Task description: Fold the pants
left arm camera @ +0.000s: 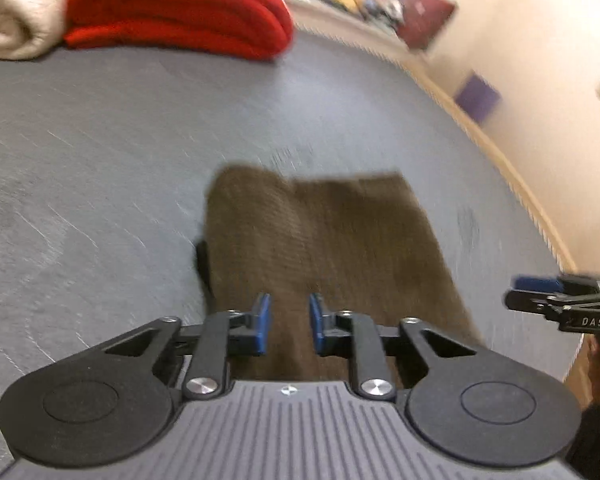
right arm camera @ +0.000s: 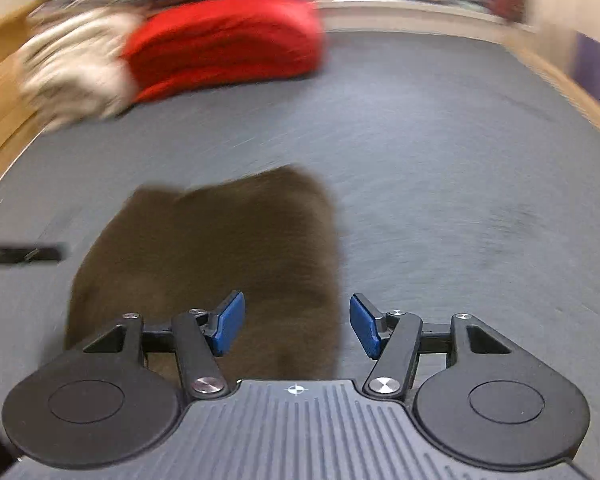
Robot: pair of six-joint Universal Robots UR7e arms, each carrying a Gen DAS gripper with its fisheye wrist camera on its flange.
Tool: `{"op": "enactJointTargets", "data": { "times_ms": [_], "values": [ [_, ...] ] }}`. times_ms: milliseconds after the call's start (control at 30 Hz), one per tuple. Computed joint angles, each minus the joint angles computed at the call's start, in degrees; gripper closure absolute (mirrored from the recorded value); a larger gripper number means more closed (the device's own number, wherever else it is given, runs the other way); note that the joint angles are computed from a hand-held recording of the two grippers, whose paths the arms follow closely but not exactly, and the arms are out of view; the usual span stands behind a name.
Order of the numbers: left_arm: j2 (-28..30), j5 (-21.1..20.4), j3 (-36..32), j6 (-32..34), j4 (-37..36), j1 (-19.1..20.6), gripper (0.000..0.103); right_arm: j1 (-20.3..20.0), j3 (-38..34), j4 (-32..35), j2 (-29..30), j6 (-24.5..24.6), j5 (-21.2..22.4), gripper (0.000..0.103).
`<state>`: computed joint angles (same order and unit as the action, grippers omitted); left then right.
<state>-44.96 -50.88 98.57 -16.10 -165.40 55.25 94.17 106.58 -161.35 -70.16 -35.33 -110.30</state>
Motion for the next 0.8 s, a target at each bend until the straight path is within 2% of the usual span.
{"op": "enactJointTargets", "data": {
  "times_ms": [67, 100, 133, 167, 200, 300, 400, 433, 500, 567, 633, 733, 800],
  "values": [
    [1.38, -0.03, -1.71, -1.61, 6.03, 0.75, 0.085, -0.71, 0.3, 3.34, 0.58, -4.22, 1.52, 0.046],
    [2.15, 1.37, -2.64, -3.51, 11.35, 0.97, 0.091, -0.83, -0.13, 5.94, 1.54, -6.03, -0.06, 0.047],
    [2.89, 2.06, -3.51, -4.57, 15.32, 1.22, 0.098, -0.83, -1.42, 10.6, 3.01, -6.73, -4.05, 0.047],
    [3.08, 1.9, -3.73, -5.17, 17.48, 1.33, 0.098, -1.26, -2.67, 15.12, 4.7, -6.79, -8.5, 0.045],
    [3.14, 2.31, -4.15, -5.95, 19.12, 1.06, 0.098, -1.37, -3.38, 17.24, 5.46, -6.95, -10.54, 0.045],
    [2.29, 2.92, -5.61, -9.32, 25.06, -0.1, 0.097, -0.91, -7.23, 22.96, 6.31, -4.43, -10.36, 0.044],
    [0.14, 3.75, -4.97, -10.61, 24.76, -1.91, 0.095, -1.46, -9.75, 27.6, 5.53, -3.11, -8.17, 0.051],
    [-0.17, 4.13, -5.42, -10.03, 23.6, -2.27, 0.094, -1.35, -8.0, 25.78, 4.29, -3.34, -6.52, 0.051],
    [-0.42, 4.65, -6.6, -8.08, 20.34, -2.84, 0.094, -1.5, -9.2, 22.84, 3.79, -3.02, -0.91, 0.051],
    [0.73, 6.85, -8.7, -5.07, 17.75, -3.23, 0.094, -1.87, -10.82, 18.42, 4.23, -0.25, 4.72, 0.051],
    [2.94, 8.65, -10.48, 1.15, 12.67, -3.26, 0.094, -2.08, -11.98, 12.16, 5.6, 2.39, 7.75, 0.051],
    [6.52, 11.19, -11.15, 10.27, 2.83, -2.44, 0.095, -2.15, -13.31, 2.47, 9.25, 4.23, 7.82, 0.051],
    [8.22, 10.48, -11.0, 12.79, -1.44, -1.06, 0.096, -2.4, -14.21, -1.79, 12.08, 3.95, 7.08, 0.055]
  ]
}}
